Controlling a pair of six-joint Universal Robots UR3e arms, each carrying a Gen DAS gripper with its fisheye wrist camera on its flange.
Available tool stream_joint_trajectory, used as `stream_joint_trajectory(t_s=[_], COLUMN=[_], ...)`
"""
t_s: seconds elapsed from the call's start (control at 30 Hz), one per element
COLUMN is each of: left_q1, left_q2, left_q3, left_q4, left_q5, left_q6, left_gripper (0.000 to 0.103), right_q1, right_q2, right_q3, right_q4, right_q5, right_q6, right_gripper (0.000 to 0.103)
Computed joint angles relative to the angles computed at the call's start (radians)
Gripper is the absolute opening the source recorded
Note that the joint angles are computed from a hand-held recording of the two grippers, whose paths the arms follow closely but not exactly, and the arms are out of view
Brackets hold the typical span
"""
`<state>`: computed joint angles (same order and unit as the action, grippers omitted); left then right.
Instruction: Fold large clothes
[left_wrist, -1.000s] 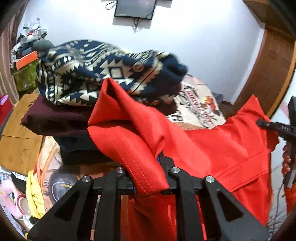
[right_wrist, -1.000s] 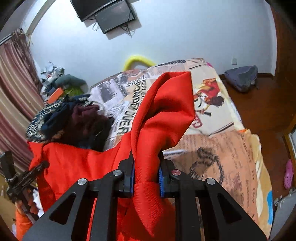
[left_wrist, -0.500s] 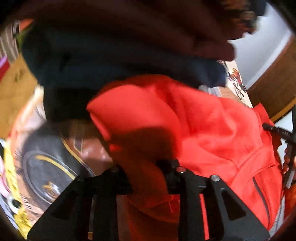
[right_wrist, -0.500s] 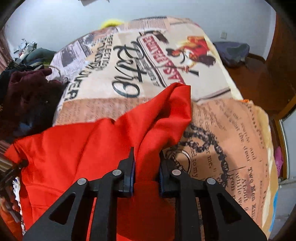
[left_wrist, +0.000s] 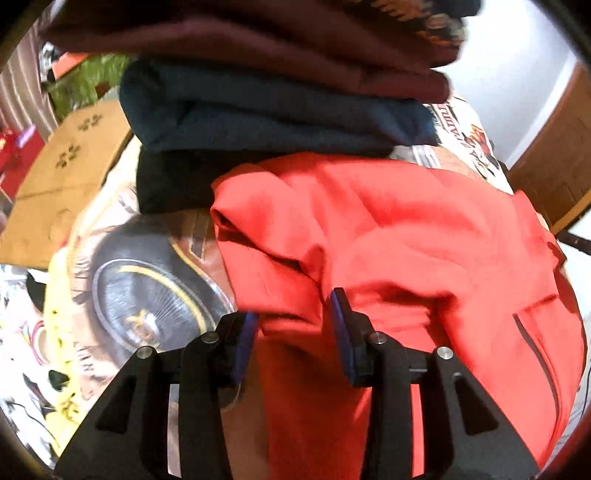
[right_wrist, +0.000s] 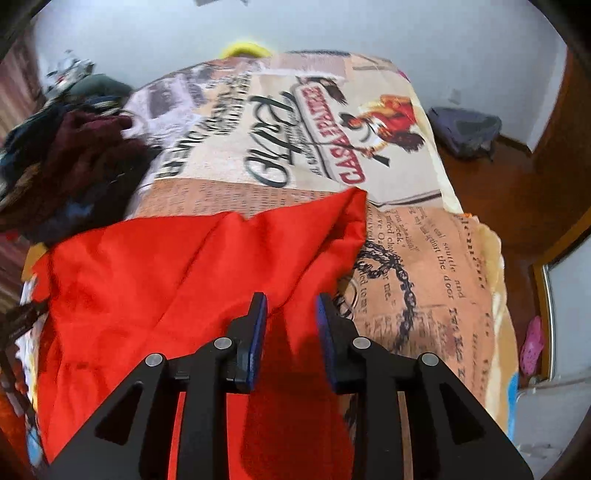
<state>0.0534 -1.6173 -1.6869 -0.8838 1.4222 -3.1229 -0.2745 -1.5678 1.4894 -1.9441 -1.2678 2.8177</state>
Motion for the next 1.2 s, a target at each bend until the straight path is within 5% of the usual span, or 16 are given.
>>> stream_joint_trajectory(t_s=[0.13, 0.27, 0.4, 0.53, 0.77, 1.1, 1.2], left_q1=[0.003, 0.008, 0.015, 0.108, 0.140, 0.361, 0.476], left_q2=[0.126, 0.235, 0.343, 0.506, 0.648, 0.826, 0.876], left_q3=[-0.022, -0.016, -0.036, -0.125, -0.301, -0.451, -0.468], left_q4=[-0.056, -0.129, -0.189, -0.293, -0.409, -0.700, -0.833], left_q5=[-0.003, -0.012, -0.012, -0.128, -0.113, -0.294, -0.365], left_q6=[0.025, 0.056, 0.087, 0.153, 0.194, 0.304, 0.400], left_gripper=[0.041, 0.051, 0.069, 0.069, 0.069, 0.070, 0.071], right_q1=[-0.038, -0.105, -0.198, -0.306, -0.501, -0.523, -0.650], right_q2=[-0.138, -0.299, -0.462, -0.599, -0.745, -0.779, -0.835], right_q3=[0.047, 0.091, 0.133, 0.156, 0.188, 0.368, 0.372], right_q4=[0.067, 0.152, 0.241, 0.359, 0.614, 0.631, 0.775], right_q5=[0.055, 0.109, 0.160, 0.216, 0.272, 0.095, 0.161], right_q6=[-0.054, -0.114, -0.217, -0.357, -0.566, -0.579, -0.692], right_gripper=[0.026, 0.050, 0.060, 0.060, 0.061, 0.061, 0.077])
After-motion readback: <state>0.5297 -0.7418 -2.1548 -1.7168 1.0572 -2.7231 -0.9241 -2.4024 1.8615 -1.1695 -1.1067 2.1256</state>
